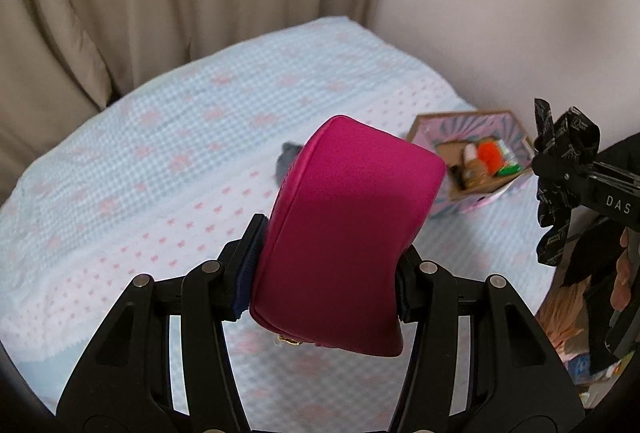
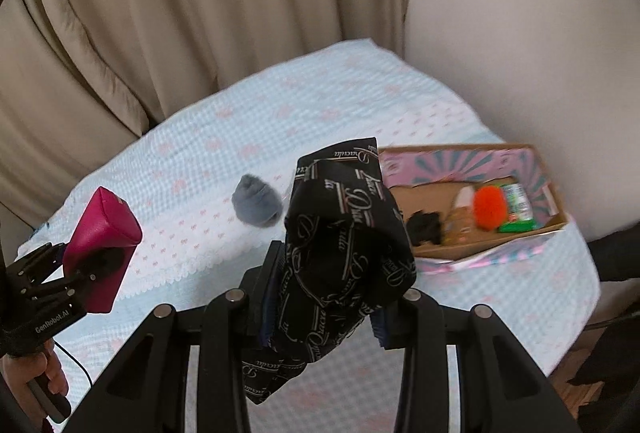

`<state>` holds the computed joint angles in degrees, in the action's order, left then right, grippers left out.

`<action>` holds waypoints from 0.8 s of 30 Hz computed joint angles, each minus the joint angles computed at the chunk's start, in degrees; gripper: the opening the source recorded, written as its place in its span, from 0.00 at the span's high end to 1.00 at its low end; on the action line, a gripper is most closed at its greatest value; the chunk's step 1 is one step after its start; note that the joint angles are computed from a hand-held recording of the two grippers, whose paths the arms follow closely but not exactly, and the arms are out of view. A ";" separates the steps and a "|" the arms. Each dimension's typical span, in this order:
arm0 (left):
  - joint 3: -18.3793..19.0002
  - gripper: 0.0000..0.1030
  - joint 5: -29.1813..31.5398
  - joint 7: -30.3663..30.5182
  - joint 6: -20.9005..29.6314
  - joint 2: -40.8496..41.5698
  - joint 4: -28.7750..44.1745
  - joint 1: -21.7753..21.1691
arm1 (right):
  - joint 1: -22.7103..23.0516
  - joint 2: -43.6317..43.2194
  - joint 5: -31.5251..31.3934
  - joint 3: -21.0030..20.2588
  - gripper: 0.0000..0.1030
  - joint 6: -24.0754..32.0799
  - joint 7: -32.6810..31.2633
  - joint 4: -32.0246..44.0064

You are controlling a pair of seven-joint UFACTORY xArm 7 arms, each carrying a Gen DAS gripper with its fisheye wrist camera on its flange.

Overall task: Organize soft objects
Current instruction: 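Carry the pink pouch and black scarf over the cardboard box with both tools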

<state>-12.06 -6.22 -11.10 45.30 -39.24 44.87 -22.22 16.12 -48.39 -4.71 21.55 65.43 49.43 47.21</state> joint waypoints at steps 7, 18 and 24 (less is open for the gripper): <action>-6.54 0.52 1.88 -8.46 1.79 4.93 10.18 0.17 | -1.11 -7.20 -0.72 -5.77 0.67 5.65 -6.79 1.48; -18.52 0.52 16.96 -30.28 3.55 24.87 29.35 0.52 | -7.54 -12.36 0.54 -18.81 0.67 5.63 -25.34 -0.39; -21.12 0.52 29.30 -41.65 6.54 41.19 41.95 -3.71 | -10.12 -7.32 1.90 -26.78 0.67 2.77 -37.43 -0.37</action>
<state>-33.18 23.08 -52.75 51.83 1.95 86.81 -25.93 6.01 -55.71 -2.81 -5.23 68.21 11.99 46.85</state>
